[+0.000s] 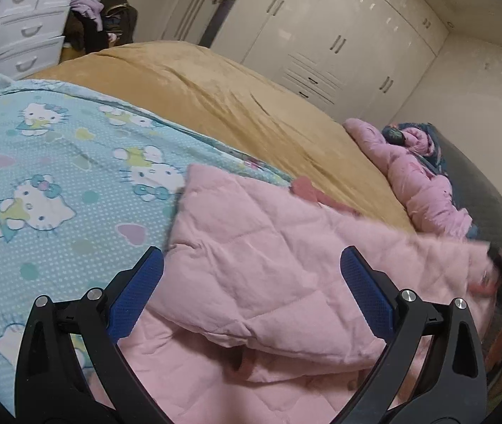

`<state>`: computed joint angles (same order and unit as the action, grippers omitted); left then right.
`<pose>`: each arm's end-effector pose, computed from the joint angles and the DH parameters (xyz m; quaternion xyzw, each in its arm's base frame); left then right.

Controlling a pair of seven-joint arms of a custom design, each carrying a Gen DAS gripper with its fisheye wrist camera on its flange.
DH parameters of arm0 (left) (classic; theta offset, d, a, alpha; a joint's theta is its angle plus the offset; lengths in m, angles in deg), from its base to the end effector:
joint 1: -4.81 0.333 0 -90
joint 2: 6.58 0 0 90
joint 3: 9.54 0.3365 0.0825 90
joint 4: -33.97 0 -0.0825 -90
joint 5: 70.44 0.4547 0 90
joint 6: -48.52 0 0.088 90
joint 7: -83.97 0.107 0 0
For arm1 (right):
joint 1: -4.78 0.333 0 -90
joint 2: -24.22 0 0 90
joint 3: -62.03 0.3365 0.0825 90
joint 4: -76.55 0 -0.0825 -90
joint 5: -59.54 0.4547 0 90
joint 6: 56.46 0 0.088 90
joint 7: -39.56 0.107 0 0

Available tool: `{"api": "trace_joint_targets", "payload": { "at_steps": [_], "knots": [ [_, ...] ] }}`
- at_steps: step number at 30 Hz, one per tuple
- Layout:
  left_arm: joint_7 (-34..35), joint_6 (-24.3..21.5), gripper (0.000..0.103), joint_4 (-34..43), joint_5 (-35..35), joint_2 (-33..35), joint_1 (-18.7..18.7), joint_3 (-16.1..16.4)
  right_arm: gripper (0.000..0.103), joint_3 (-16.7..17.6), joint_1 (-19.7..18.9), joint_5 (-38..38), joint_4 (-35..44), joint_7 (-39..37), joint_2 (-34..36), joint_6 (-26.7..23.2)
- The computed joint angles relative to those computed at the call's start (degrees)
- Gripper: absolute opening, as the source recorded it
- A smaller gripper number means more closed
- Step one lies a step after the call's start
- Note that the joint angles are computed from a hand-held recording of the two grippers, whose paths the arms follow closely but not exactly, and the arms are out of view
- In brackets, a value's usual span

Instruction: Fold large clothes

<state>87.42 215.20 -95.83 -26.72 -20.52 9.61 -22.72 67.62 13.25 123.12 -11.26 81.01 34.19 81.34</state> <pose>0.5635 -0.1331 0.5346 -0.7986 0.3835 -0.3973 0.2394 0.7156 0.1788 0.6493 -0.7130 0.4295 -0.0360 0.5531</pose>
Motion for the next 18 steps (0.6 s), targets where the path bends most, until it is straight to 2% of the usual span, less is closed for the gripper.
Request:
{"api": "trace_joint_targets", "payload": {
  "at_steps": [4,8,14,18],
  "knots": [
    [3.74,-0.45,0.094,2.05,-1.36,2.99,-1.96,0.42,0.007,-0.47,0.83,-7.08,2.32,2.79,2.61,2.18],
    [9.3,-1.01,0.094,4.5,-4.24,6.32,-4.82,1.12,0.007,-0.22,0.57,-10.7,2.08,6.52,4.72,3.3],
    [16.92,-2.52,0.094,6.6,-7.33,9.3,-7.79,2.33,0.007,0.73,-0.5,-11.03,1.53,10.47,6.63,4.78],
    [18.28,-1.97,0.094,6.26,-8.81,9.56,-8.29,3.02,0.007,0.74,-0.74,-12.42,1.53,13.86,7.14,4.69]
  ]
}}
